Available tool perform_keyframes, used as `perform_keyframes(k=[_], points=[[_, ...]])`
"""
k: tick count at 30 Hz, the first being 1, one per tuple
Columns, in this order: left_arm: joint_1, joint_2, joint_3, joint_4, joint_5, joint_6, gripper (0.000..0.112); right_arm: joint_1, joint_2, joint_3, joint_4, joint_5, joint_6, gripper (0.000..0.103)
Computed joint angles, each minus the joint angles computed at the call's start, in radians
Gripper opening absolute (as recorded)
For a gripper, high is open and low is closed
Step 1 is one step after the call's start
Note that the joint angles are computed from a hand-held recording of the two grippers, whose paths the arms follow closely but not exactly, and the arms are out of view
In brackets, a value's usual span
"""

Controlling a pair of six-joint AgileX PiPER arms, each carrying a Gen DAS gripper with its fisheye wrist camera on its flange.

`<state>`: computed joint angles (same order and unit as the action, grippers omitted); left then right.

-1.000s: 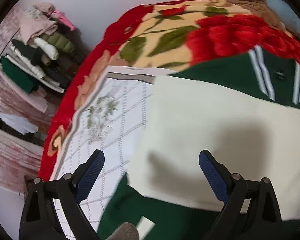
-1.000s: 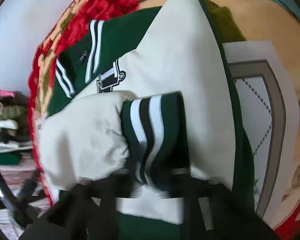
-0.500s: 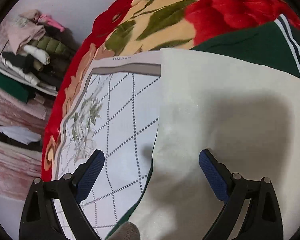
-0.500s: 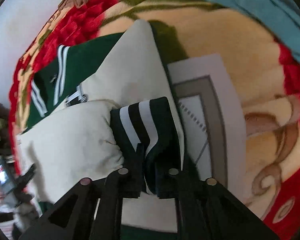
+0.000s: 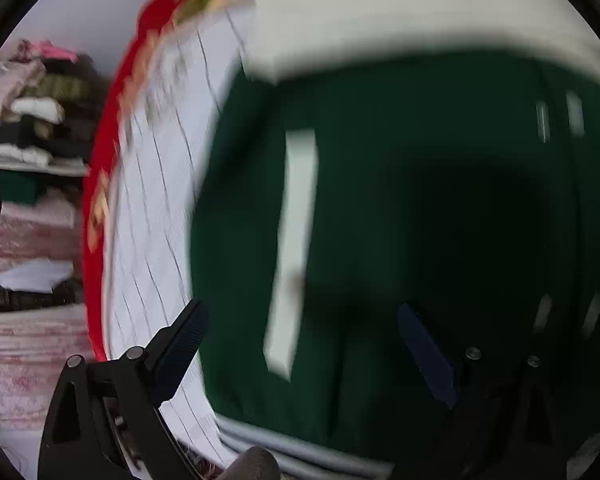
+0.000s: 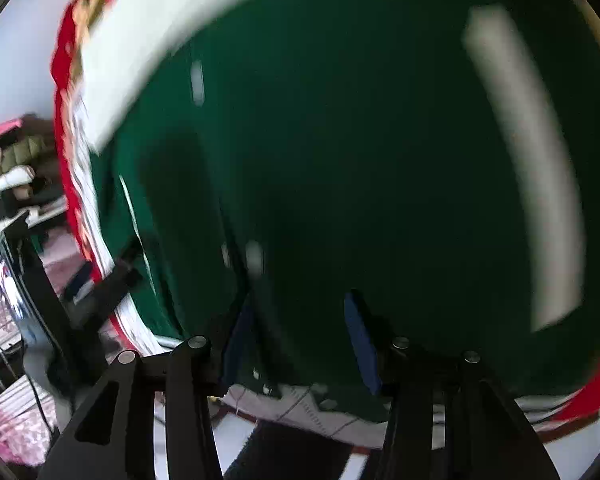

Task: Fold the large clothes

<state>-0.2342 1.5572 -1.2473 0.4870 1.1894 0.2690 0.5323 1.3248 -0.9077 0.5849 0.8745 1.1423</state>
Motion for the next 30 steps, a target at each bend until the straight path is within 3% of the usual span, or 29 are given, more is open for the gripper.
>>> perform_keyframes(k=[1, 3, 4, 5, 7, 9, 13, 19, 21, 23, 24, 26, 27, 28, 30], points=[[0.014, -0.022, 0.052, 0.013, -0.018, 0.003, 0.097, 0.05, 0.046, -0.013, 0.002, -0.027, 0.013, 0.05], [0.058, -0.059, 0.134, -0.002, -0.058, 0.044, 0.097, 0.145, 0.156, -0.113, -0.114, 0.006, 0.117, 0.05], [0.072, -0.072, 0.158, -0.009, -0.084, 0.061, 0.097, 0.172, 0.18, -0.149, -0.179, 0.026, 0.179, 0.043], [0.087, -0.086, 0.173, -0.027, -0.111, 0.088, 0.097, 0.191, 0.216, -0.198, -0.24, 0.075, 0.234, 0.02], [0.11, -0.094, 0.172, -0.066, -0.133, 0.143, 0.097, 0.205, 0.252, -0.249, -0.288, 0.122, 0.317, 0.012], [0.145, -0.085, 0.145, -0.109, -0.133, 0.199, 0.097, 0.196, 0.278, -0.294, -0.288, 0.156, 0.347, 0.011], [0.237, -0.057, 0.083, -0.169, -0.132, 0.309, 0.097, 0.195, 0.302, -0.346, -0.263, 0.117, 0.384, 0.009], [0.367, 0.021, -0.025, -0.218, -0.138, 0.437, 0.097, 0.208, 0.477, -0.604, -0.194, 0.081, 0.33, 0.009], [0.376, 0.045, -0.052, -0.211, -0.138, 0.444, 0.097, 0.196, 0.554, -0.69, -0.134, 0.115, 0.202, 0.01], [0.374, 0.063, -0.097, -0.212, -0.111, 0.44, 0.097, 0.185, 0.55, -0.688, -0.095, 0.122, 0.156, 0.02], [0.367, 0.065, -0.128, -0.224, -0.088, 0.437, 0.097, 0.175, 0.513, -0.646, -0.082, 0.099, 0.144, 0.023], [0.34, 0.048, -0.176, -0.258, -0.048, 0.432, 0.097, 0.164, 0.402, -0.578, -0.141, 0.12, 0.189, 0.048], [0.304, 0.027, -0.192, -0.273, -0.031, 0.412, 0.097, 0.175, 0.325, -0.534, -0.204, 0.135, 0.248, 0.053], [0.28, -0.001, -0.177, -0.285, -0.026, 0.396, 0.097, 0.168, 0.244, -0.495, -0.263, 0.171, 0.3, 0.058], [0.201, -0.03, -0.175, -0.297, -0.013, 0.335, 0.097, 0.143, 0.103, -0.445, -0.362, 0.29, 0.385, 0.058]])
